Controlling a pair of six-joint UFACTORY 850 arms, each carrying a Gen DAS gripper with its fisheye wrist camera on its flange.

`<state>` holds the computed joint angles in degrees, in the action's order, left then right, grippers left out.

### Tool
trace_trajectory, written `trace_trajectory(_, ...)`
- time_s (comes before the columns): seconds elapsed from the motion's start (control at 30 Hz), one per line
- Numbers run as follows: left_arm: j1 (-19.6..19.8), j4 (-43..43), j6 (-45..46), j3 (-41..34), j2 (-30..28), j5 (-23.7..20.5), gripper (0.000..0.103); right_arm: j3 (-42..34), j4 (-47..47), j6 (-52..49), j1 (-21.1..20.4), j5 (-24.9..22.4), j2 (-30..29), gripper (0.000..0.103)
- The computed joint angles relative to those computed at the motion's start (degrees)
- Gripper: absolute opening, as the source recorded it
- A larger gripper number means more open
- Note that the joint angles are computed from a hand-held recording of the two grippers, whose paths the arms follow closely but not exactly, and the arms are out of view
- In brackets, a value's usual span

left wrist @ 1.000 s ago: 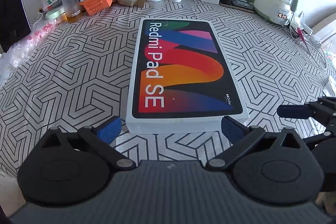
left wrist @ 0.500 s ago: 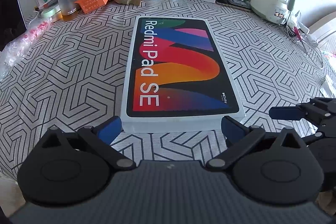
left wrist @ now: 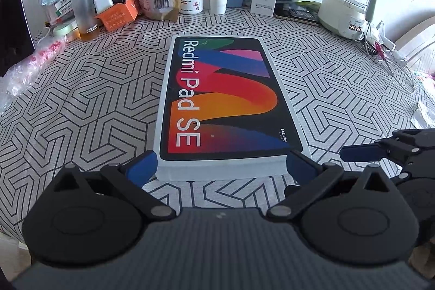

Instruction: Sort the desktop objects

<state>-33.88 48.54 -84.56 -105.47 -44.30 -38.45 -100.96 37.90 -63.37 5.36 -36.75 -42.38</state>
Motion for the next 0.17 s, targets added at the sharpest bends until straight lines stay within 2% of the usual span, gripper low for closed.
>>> trace_trajectory(0.17,0.26,-1.07,0.62,0.13,0.12,1.12,0.103,-0.95,-0.23,0.62,-0.24,-1.63,-0.55,0.085)
